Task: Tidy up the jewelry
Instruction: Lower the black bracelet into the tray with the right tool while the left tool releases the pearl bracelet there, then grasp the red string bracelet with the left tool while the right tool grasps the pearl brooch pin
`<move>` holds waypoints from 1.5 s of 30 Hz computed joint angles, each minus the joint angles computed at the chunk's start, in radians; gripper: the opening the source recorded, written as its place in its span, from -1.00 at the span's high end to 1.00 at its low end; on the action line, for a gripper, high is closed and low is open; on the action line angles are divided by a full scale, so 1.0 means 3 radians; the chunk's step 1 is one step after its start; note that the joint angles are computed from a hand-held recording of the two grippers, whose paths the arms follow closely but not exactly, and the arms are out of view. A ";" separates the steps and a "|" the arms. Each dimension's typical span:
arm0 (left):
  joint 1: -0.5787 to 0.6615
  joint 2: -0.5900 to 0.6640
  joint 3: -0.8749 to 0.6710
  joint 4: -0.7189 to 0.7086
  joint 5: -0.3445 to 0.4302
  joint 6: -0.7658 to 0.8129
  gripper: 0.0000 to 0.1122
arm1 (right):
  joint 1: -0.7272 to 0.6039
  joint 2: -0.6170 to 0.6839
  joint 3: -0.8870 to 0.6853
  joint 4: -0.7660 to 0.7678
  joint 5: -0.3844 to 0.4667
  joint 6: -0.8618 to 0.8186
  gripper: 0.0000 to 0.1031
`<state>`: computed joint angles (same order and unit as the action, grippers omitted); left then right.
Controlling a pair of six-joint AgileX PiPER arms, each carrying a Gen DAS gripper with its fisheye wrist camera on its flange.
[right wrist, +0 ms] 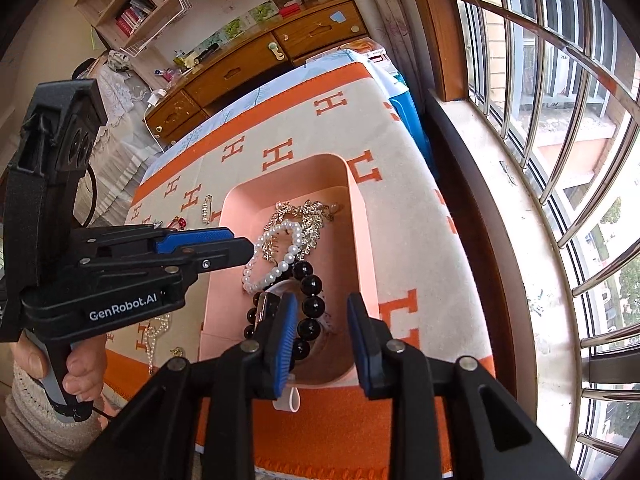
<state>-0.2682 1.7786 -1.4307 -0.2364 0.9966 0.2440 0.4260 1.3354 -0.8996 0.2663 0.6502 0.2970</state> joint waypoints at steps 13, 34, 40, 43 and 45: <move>0.0272 -0.0604 0.0569 0.0019 -0.0309 0.0177 0.06 | 0.0311 0.0063 -0.0176 -0.0361 0.0060 0.0379 0.49; 0.1985 -0.1371 0.1479 -0.0356 -0.0509 0.1153 -0.09 | 0.1134 0.0580 -0.1031 -0.1065 0.0474 0.1034 0.49; 0.2635 -0.1333 0.1358 -0.0478 -0.0534 0.1526 -0.16 | 0.1263 0.1042 -0.1714 -0.1066 0.0697 0.0904 0.49; 0.2826 -0.1245 0.1259 -0.0539 -0.0536 0.1635 -0.16 | 0.1268 0.1348 -0.2181 -0.1010 0.0859 0.0773 0.49; 0.2896 -0.1157 0.1171 -0.0549 -0.0528 0.1664 -0.16 | 0.1277 0.1577 -0.2547 -0.1035 0.1014 0.0727 0.49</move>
